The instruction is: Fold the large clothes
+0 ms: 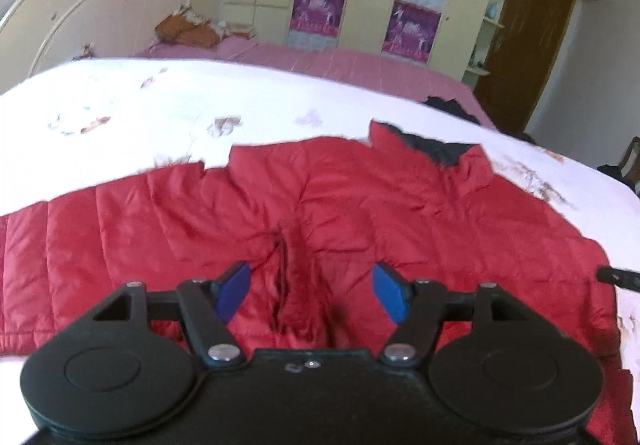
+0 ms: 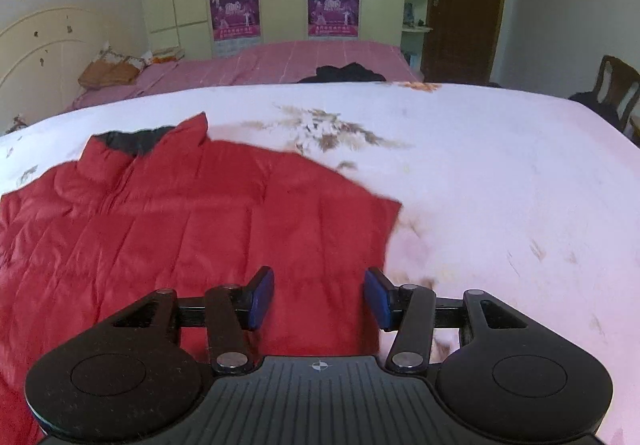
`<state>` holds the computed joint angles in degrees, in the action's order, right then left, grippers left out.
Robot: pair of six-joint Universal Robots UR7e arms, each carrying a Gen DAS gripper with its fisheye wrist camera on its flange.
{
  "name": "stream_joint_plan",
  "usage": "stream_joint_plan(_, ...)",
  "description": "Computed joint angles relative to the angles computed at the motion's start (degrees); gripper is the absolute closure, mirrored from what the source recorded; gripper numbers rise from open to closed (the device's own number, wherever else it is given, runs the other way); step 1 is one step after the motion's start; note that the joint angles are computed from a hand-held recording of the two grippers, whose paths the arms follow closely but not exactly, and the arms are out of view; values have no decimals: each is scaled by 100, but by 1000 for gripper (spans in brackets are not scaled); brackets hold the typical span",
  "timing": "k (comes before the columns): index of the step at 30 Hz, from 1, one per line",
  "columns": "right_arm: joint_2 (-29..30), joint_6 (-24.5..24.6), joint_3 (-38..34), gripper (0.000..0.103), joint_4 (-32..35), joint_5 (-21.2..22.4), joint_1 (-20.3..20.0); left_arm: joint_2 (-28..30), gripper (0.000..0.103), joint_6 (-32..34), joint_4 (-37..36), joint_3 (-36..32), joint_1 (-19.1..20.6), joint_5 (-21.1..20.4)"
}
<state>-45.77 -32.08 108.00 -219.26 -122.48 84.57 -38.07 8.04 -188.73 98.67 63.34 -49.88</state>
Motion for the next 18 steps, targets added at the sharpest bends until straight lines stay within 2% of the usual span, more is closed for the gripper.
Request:
stream_joint_plan(4,256,-23,-518,53,366,67,-16,-45,38,-373,607,-90,39,-32)
stream_joint_plan(9,509,-4,-982,53,885,-183,-141,-278,38,-555,539,202,63,15)
stream_joint_plan(13,510,-86,-996,53,876,-297,-64,-492,36,-786,591,378,90,112)
stream_joint_plan(15,381,59,-772,53,802,-24,-4,-622,32,-958,627,486,109,163)
stream_joint_plan(18,332,27,-530,53,749,307,151,-846,29,-1284,733,678,150,326)
